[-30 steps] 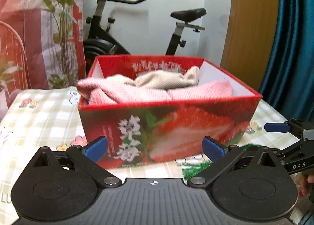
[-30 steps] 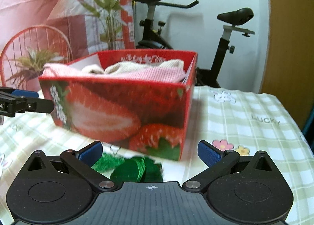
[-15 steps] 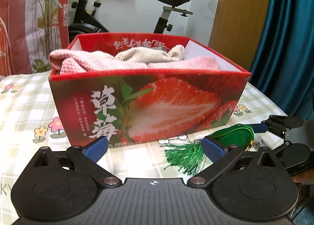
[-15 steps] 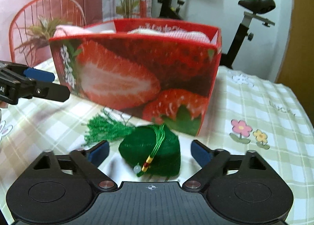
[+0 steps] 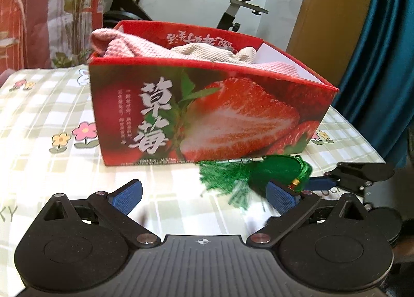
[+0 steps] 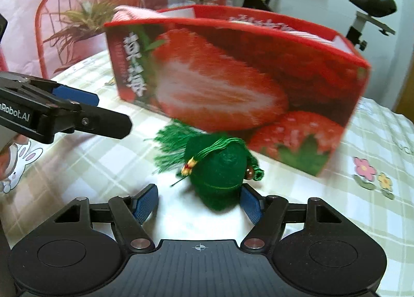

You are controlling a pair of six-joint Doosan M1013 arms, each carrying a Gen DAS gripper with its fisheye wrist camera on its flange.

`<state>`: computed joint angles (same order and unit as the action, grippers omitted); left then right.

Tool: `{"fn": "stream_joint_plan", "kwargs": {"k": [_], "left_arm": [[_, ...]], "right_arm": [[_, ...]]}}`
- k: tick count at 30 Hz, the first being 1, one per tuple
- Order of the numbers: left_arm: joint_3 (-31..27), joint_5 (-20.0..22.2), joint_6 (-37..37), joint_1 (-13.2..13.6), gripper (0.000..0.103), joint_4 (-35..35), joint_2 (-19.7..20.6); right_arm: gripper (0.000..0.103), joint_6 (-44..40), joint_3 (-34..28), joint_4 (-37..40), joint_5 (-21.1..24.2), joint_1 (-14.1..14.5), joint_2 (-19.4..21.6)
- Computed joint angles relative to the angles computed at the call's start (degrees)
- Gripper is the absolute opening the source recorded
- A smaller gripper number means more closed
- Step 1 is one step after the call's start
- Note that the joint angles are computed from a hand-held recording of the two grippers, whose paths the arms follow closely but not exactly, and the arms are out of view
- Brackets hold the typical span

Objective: Organize soft objects
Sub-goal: 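Move both tools back and down toward the green tasselled pouch, then close the left tool on the green pouch while the right tool grips it too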

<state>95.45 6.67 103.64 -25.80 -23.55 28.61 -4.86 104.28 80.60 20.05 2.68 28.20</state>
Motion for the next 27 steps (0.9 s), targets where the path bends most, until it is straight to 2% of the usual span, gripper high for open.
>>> {"fn": "stream_joint_plan", "kwargs": {"k": [2,3,6,11,17,21,25,27], "left_arm": [[0.3,0.1,-0.8,0.1,0.103,-0.4,-0.2],[0.5,0.0,0.9,0.2,0.103,-2.7,-0.3],[1.0,0.2,6.5,0.2,0.103,-9.5,-0.5],[1.5,0.5,19.2,0.0,0.102,-21.6,-0.8],[1.7,0.5,23.2,-0.2,0.096,-25.7,-0.8],[1.8,-0.1,19.6,-0.3,0.094,-22.8,-1.0],[2.0,-0.2,21.9,-0.4,0.09,-25.4,-1.2],[2.0,0.1,25.9,-0.4,0.087,-29.1,-1.3]], "right_arm": [[0.067,-0.5,-0.1,0.9,-0.5,0.8,0.1],[0.067,-0.9,-0.1,1.5,-0.4,1.1,0.2],[0.068,-3.4,0.3,4.2,-0.4,1.5,0.1],[0.079,-7.6,1.5,8.7,0.5,1.0,-0.3],[0.083,-13.8,3.5,18.1,2.1,-0.5,-1.3],[0.083,-16.9,4.4,22.3,2.7,-1.1,-1.8],[0.082,-20.1,5.3,26.0,2.8,-1.3,-2.1],[0.078,-20.6,5.7,26.5,3.2,-1.4,-2.3]]}}
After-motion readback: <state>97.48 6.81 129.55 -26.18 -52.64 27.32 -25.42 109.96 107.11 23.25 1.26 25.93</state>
